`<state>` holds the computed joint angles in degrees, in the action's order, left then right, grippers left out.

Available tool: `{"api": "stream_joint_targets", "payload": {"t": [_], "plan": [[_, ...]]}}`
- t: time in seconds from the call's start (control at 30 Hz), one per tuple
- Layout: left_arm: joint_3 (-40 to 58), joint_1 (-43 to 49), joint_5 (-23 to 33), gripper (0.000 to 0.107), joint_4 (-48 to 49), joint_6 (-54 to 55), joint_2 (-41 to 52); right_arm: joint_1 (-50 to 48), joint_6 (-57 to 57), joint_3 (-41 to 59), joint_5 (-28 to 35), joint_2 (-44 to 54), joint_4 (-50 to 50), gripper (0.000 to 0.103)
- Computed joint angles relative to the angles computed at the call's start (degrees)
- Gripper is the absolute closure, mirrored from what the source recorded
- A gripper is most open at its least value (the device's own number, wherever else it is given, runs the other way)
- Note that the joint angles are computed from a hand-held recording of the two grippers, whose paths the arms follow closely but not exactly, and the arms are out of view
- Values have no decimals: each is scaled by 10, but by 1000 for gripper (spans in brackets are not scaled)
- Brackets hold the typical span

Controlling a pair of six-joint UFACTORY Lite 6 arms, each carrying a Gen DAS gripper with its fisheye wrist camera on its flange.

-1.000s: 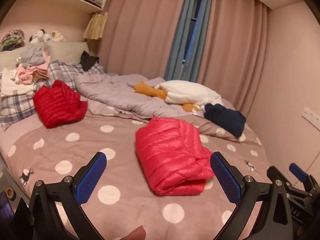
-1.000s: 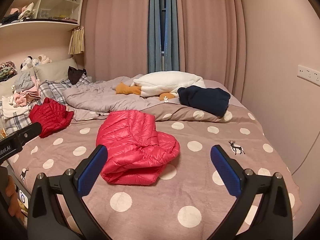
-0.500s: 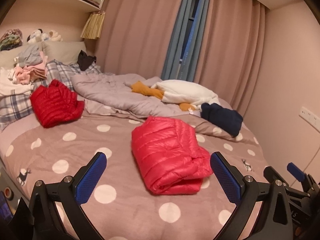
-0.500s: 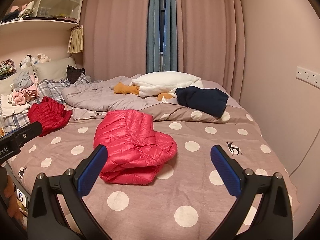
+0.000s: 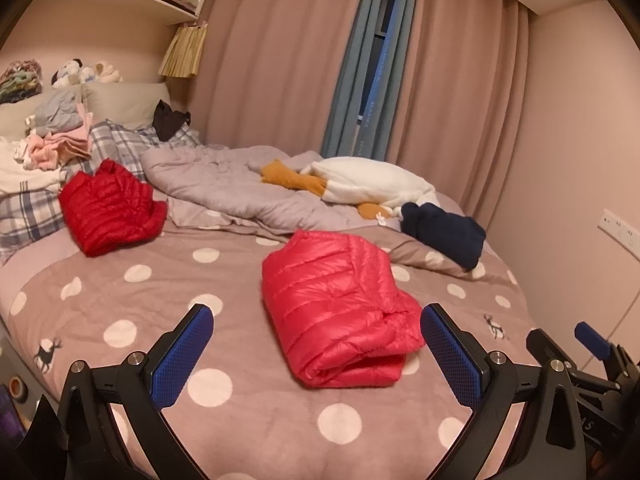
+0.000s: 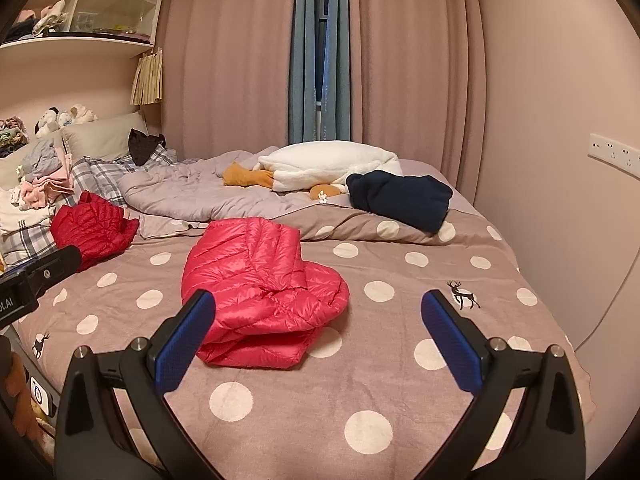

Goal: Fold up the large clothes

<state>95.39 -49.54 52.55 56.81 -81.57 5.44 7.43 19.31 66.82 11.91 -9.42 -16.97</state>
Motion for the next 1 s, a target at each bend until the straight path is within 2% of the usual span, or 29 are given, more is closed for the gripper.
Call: {"api": "stream_joint_targets", "payload": {"t": [0.5, 0.77, 1.0], "plan": [[12, 6, 0, 5, -19, 19, 8, -2, 84, 2, 0, 6, -75, 0], [31, -8, 33, 5, 11, 12, 28, -19, 20, -1, -7, 0, 1, 0], [21, -2, 20, 5, 10, 8, 21, -37, -83, 2, -18, 2, 112, 0]]}}
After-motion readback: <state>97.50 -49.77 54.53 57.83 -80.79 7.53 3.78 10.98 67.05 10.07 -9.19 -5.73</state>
